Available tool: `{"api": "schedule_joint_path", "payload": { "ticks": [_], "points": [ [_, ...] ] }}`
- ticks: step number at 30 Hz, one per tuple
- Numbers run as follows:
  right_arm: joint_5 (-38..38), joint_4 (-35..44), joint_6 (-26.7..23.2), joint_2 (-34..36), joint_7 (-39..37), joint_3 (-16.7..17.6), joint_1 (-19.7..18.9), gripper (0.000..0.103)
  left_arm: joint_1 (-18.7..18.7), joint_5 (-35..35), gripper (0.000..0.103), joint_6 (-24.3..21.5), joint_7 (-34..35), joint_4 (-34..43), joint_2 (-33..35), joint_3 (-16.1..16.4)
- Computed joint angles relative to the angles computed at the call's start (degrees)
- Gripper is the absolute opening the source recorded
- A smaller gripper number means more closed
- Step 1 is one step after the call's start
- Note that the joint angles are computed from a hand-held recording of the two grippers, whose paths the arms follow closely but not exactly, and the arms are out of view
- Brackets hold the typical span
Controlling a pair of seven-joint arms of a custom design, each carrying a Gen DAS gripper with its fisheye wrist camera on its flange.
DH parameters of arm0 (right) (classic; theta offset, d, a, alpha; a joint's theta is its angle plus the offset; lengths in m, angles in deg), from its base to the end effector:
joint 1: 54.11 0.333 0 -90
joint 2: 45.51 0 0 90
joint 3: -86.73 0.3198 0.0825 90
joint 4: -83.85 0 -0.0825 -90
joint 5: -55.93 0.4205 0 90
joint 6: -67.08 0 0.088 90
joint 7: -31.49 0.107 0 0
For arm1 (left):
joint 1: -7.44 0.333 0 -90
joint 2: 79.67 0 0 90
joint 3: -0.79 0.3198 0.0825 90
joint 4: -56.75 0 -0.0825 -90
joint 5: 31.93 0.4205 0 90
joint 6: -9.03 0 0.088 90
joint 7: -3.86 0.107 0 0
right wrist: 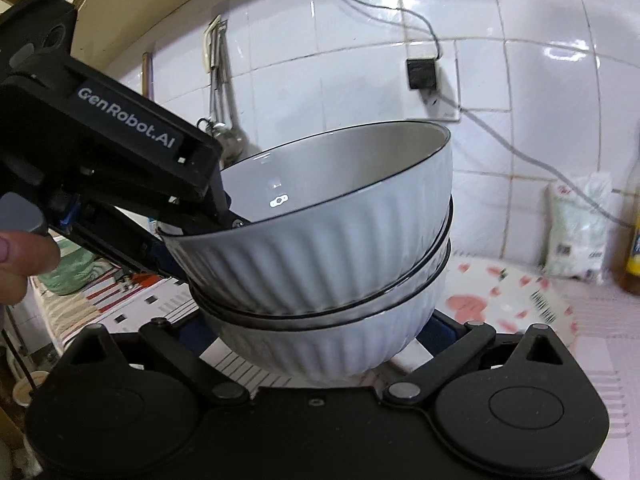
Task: Organize plates and bowls
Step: 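Lift the bowl stack with the left gripper and carry it over the bunny plate stack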
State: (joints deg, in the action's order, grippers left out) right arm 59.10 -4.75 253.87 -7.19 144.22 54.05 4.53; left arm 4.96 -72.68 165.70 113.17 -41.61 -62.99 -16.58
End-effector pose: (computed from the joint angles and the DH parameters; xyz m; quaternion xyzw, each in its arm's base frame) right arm 0.6471 0.4362 0.4286 -0.6786 0.4908 -0.2866 0.4653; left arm 0.6906 -0.1991 0.4888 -0.6116 0.6629 -0.4306 0.0333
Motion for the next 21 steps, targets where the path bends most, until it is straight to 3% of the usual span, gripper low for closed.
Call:
{"api": "schedule_joint_path", "payload": {
  "ticks": [11, 14, 16, 21],
  "points": [
    [-4.2, -0.1, -2.4, -1.8, -0.6, 0.9, -4.5, 0.102, -2.2, 5.9, 0.044, -0.3, -4.6, 11.6, 9.9, -1.5],
    [-5.2, 0.4, -3.0, -0.1, 1.9, -2.4, -2.9, 0.102, -2.2, 8.1, 0.043, -0.5, -4.0, 15.6, 13.5, -2.5],
    [-6.1, 2.5, -4.2, 1.7, 3.0, -2.7, -4.0, 0.102, -2.6, 9.8, 0.044, -1.7, -4.9, 19.2, 16.4, -2.5],
    [-9.0, 6.3, -6.5, 2.8, 3.9, 3.4, -11.0, 0.102, -5.0, 15.8, 0.044, -4.5, -10.1, 27.2, 22.3, -0.8]
  ]
}}
